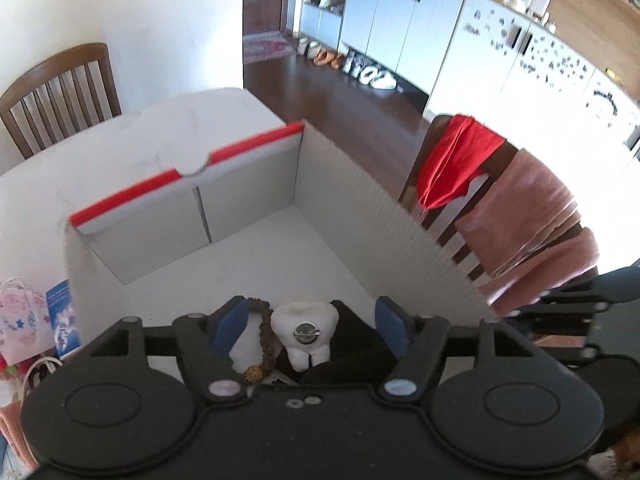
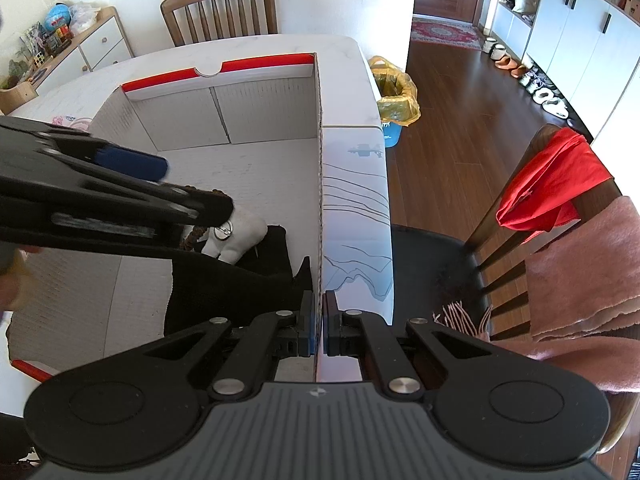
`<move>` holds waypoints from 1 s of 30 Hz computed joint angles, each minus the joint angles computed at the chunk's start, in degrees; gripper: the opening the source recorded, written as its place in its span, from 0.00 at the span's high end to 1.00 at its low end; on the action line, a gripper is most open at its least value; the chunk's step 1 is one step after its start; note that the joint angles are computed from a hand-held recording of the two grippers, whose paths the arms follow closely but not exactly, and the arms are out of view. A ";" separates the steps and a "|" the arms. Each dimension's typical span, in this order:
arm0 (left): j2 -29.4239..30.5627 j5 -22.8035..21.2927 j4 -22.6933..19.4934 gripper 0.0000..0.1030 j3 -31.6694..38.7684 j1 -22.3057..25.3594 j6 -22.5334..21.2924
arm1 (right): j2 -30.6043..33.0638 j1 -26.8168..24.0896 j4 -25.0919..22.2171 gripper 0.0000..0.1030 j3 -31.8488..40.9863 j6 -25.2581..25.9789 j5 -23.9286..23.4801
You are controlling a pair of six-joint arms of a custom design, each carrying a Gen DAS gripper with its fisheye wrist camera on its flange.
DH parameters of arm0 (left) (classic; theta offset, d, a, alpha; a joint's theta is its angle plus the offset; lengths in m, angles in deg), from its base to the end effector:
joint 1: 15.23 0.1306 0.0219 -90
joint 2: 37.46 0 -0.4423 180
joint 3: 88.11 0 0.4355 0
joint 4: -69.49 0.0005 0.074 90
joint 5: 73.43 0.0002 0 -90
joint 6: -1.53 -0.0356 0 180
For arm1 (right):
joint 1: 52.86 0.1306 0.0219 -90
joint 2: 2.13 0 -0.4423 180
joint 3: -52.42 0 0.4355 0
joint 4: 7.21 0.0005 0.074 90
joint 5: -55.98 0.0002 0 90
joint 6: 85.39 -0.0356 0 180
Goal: Organize objects
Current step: 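Withdraw the left gripper from the box toward the pile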
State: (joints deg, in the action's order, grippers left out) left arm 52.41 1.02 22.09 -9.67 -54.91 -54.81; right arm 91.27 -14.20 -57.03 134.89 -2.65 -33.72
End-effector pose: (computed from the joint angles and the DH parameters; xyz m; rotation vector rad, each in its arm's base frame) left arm 0.3934 -0.3146 0.3938 0.0368 2.5459 -0.1452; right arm 0.4136 0.3300 0.3938 -0.7173 2.5586 0.2641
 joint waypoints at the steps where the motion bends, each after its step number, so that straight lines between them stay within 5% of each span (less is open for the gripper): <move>1: -0.46 -0.33 0.17 0.31 -0.11 -0.13 0.41 | 0.05 0.01 0.03 0.97 0.04 -0.07 -0.04; 11: -7.96 -5.76 -0.39 0.23 -3.64 -1.00 7.20 | -0.08 -0.09 0.14 0.97 -0.26 -0.03 -0.34; 19: -14.21 -10.99 -3.46 0.03 -6.98 -1.19 13.31 | -0.03 -0.28 -0.34 0.97 -0.07 -0.10 -0.81; 30: -21.00 -15.17 -10.94 0.02 -12.86 0.47 23.05 | -0.03 -0.34 -0.62 0.97 0.10 -0.16 -0.93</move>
